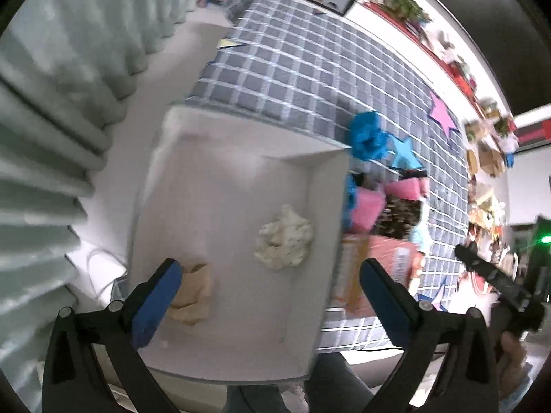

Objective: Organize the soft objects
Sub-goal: 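Move both grippers back toward the pile of soft items, then grasp the blue cloth with the left gripper while the right gripper grasps the pink-and-black sock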

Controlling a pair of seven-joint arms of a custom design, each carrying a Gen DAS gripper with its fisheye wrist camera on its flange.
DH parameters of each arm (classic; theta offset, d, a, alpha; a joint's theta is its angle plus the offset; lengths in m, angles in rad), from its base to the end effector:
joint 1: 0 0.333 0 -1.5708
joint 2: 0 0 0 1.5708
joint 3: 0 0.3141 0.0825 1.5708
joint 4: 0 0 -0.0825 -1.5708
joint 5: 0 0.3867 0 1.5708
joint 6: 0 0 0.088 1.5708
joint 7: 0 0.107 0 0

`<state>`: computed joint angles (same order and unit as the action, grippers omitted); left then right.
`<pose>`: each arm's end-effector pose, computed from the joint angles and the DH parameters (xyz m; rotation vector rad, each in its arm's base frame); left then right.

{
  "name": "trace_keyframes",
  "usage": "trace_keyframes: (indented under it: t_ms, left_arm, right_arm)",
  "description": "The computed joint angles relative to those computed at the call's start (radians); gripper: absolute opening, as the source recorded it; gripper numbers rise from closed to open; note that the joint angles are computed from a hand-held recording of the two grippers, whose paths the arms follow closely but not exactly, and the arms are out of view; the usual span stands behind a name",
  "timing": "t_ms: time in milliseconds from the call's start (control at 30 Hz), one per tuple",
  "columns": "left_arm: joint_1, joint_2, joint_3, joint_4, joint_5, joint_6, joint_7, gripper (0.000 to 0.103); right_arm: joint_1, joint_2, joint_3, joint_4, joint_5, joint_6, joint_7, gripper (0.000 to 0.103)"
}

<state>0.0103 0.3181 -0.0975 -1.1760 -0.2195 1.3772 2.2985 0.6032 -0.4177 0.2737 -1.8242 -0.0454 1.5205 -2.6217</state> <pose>0.6265 -0.0700 0.6054 1.0402 -2.7261 0.2507 0.2500 0.3401 0.6946 -0.4949 2.9230 -0.0835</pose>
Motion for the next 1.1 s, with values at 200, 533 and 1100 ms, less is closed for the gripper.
trace_keyframes:
  t_ms: [200,533,1100]
  left_arm:
    - [-0.055,-0.087,-0.037,-0.104,-0.041,-0.044,-0.044,0.103]
    - [-0.267,-0.070,-0.109,-0.186,0.142,0.136,-0.228,0.103]
    - [-0.487,0.213,-0.064,-0.118,0.358,0.292,-0.469,0.103]
  right_arm:
    - [0.035,-0.209,-0.020,-0.246,0.127,0.060,0.086,0.103]
    - [0.031,-0.454,-0.112,-0.548,0.141,0.183,-0.031,0.103]
    - [-0.089,-0.455,-0.249,-0.751,0.124,0.431,-0.361,0.103]
